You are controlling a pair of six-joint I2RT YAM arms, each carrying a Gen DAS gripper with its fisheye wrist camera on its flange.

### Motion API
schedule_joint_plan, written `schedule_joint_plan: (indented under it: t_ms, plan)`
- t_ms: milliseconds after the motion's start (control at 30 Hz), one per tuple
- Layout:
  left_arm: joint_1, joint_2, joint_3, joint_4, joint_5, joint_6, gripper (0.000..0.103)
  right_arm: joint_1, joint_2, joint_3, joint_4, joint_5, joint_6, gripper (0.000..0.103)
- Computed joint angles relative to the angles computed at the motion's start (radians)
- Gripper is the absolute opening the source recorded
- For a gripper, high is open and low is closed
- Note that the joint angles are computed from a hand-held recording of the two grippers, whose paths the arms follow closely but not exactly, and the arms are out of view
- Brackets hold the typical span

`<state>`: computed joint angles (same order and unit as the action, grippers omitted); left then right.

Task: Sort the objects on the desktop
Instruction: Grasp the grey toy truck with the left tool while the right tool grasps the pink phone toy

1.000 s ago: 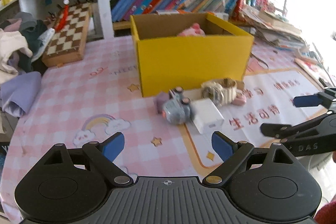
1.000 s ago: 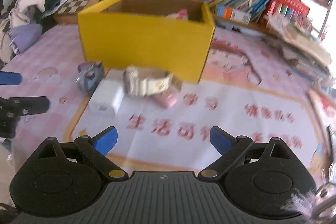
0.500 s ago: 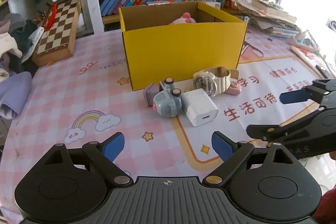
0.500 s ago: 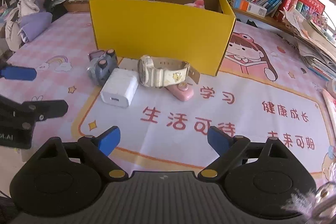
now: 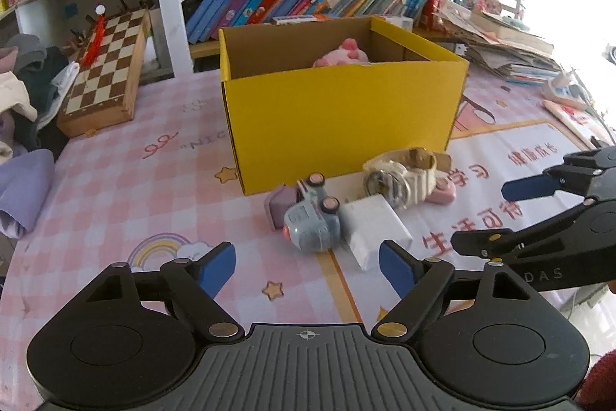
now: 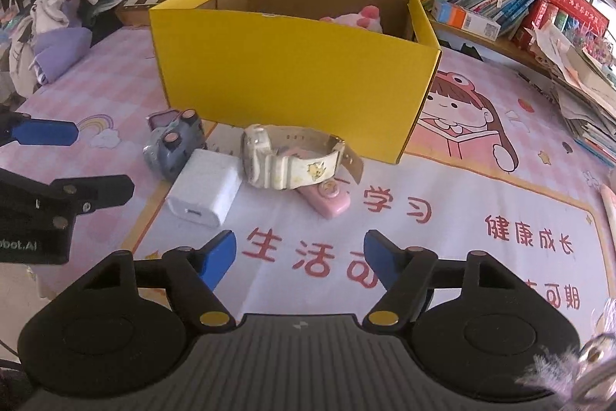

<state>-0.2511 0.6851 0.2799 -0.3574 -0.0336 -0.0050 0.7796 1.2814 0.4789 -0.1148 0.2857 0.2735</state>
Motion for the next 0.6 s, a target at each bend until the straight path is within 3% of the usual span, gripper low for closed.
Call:
schedule_joint_plan:
  t_ms: [400, 600]
  plan:
    - [0.009, 0.312, 0.047, 0.222, -0.006, -0.024, 0.067, -0.103, 0.09, 0.049, 0.039, -0.068, -0.094, 0.068]
    - [0.041, 0.408, 0.075, 0.267, 0.019, -0.047, 0.058, -0.147, 0.155, 0.087, 0.053, -0.111, -0.125, 0.057]
